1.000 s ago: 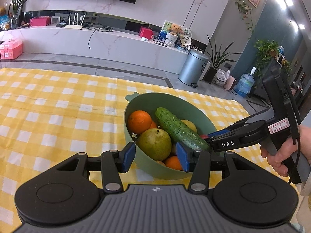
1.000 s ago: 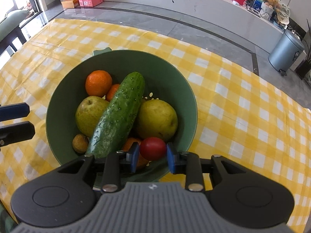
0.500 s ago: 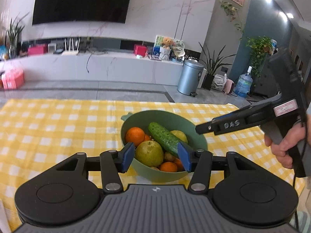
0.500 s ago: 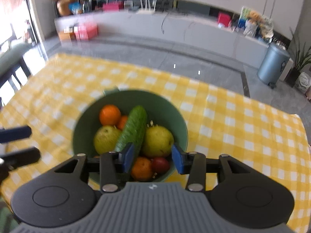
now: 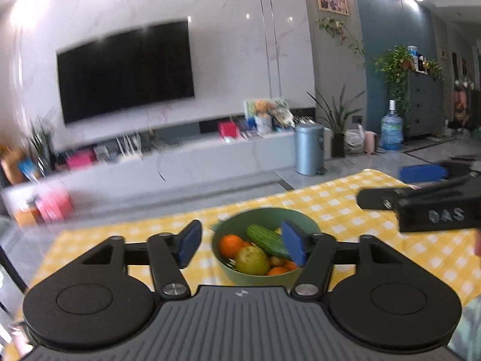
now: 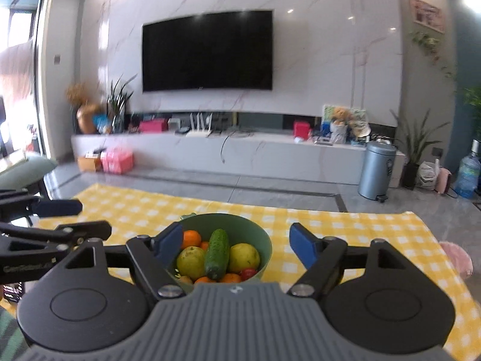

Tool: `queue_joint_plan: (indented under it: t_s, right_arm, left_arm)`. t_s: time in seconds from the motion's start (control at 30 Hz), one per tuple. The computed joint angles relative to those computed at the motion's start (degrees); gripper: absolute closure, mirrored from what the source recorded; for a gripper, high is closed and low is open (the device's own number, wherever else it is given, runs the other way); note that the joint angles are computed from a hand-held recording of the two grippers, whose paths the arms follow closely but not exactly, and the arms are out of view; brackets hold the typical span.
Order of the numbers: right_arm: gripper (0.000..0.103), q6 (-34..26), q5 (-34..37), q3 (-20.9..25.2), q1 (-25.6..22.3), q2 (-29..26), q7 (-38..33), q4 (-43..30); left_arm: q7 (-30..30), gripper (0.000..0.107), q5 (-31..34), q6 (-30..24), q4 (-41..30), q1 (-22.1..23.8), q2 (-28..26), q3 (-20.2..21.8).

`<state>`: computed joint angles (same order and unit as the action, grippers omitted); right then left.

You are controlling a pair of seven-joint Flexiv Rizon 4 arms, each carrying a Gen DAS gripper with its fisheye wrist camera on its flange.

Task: Organize fruits

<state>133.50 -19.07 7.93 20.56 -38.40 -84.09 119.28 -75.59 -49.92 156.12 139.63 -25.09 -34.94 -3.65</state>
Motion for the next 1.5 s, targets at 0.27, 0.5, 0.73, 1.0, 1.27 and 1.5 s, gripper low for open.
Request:
queue_joint_plan:
  t_s: [0.27, 0.5, 0.73, 1.0, 1.27, 1.5]
  right_arm:
    - [0.02, 14.54, 17.57, -1.79, 8.53, -1.33, -8.78, 7.82]
    - [0.017, 21.25, 21.94, -1.77, 10.49, -5.69, -12.77, 9.06]
    - [0.017, 19.3, 19.76, -1.89, 8.62, -8.69, -10.25, 8.15]
    - [0.017, 18.31, 16.94, -1.89, 7.2, -10.91, -8.29, 7.11]
    - [0.017, 19.0, 14.92, -1.82, 6.91, -11.76, -8.43, 6.96]
    - [0.017, 19.08, 14.77, -1.67, 6.62, -11.63, -7.8, 7.2]
  left_arm:
    - [3.12, 0.021, -11.29, -1.14, -1.0, -5.05, -1.85, -3.61]
    - [0.54, 0.02, -13.43, -5.86, -0.95, -6.05, -2.38, -4.16]
    - [0.63, 0.02, -15.93, -9.93, -1.9, -6.95, -3.8, -3.94]
    - [0.55, 0.02, -16.53, -12.5, -1.97, -7.26, -3.83, -3.32]
    - [1.42, 0.02, -17.99, -13.9, -2.27, -7.77, -3.54, -3.2]
    - [2.24, 0.02, -18.55, -13.97, -2.43, -8.16, -3.31, -3.24]
